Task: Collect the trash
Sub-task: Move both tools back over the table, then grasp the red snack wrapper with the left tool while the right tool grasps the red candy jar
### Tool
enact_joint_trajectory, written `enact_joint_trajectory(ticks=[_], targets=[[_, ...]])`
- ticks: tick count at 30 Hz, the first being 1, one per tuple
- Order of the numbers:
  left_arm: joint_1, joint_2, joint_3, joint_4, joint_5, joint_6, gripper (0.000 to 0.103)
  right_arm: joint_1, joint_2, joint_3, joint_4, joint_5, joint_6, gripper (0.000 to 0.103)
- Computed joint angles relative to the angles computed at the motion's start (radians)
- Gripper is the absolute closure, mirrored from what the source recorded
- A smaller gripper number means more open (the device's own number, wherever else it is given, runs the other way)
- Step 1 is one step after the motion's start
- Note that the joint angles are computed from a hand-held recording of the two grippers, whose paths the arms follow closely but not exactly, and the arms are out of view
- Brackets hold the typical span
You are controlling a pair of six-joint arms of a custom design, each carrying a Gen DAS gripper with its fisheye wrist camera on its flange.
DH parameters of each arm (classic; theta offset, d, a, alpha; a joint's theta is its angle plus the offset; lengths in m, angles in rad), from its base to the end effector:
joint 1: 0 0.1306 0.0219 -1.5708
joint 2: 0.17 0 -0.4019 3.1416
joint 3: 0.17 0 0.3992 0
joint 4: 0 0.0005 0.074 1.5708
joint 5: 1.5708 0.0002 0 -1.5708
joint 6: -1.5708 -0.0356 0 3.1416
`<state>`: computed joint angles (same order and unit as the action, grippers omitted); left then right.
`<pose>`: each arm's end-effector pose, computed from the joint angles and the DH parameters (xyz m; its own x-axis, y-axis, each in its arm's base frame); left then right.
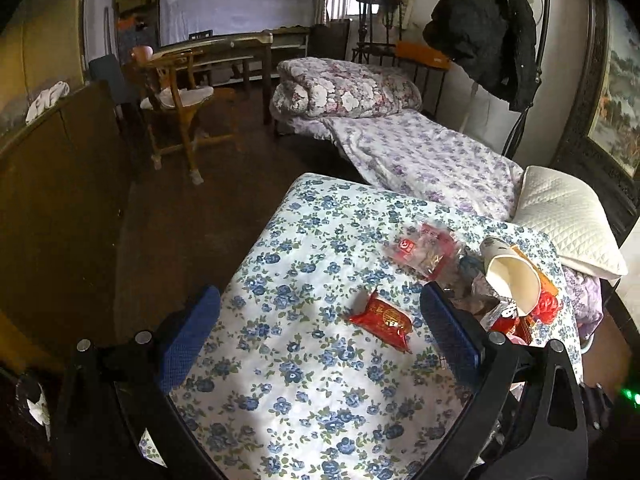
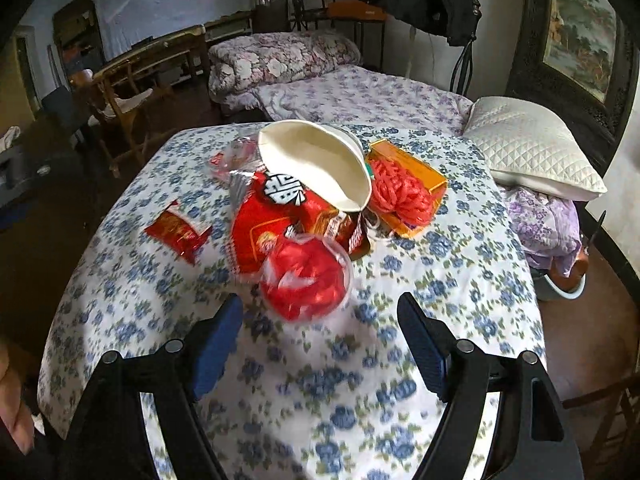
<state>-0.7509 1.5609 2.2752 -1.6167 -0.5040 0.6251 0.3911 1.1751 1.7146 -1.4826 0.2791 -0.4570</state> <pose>0.3423 -0.2966 0.7062 -0.6869 -0.0599 -0.7243 -0.0287 0.9981 -0.0553 0.3163 0.1193 0.6397 -0.7672 0.1425 -0.6254 0.1356 0.9890 0.0590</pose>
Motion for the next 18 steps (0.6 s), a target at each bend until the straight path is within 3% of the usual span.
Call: enact_joint_trajectory(ticks=[7, 9, 18], targets=[[0.022, -0.003, -0.016, -0.006, 0.011, -0.008, 0.007, -0.013, 0.044, -0.005, 0.004, -0.002, 0.006, 0.026], [0.036, -0.010, -0.031, 0.004, 0.039, -0.009, 0.007, -0.021, 0.045, -0.013, 0.012, -0.020, 0.016, 0.043], [0.078, -0.018, -0.088, 0.011, 0.158, -0.029, 0.007, -0.049, -0.061, -0.071, 0.043, -0.096, -0.041, 0.042]])
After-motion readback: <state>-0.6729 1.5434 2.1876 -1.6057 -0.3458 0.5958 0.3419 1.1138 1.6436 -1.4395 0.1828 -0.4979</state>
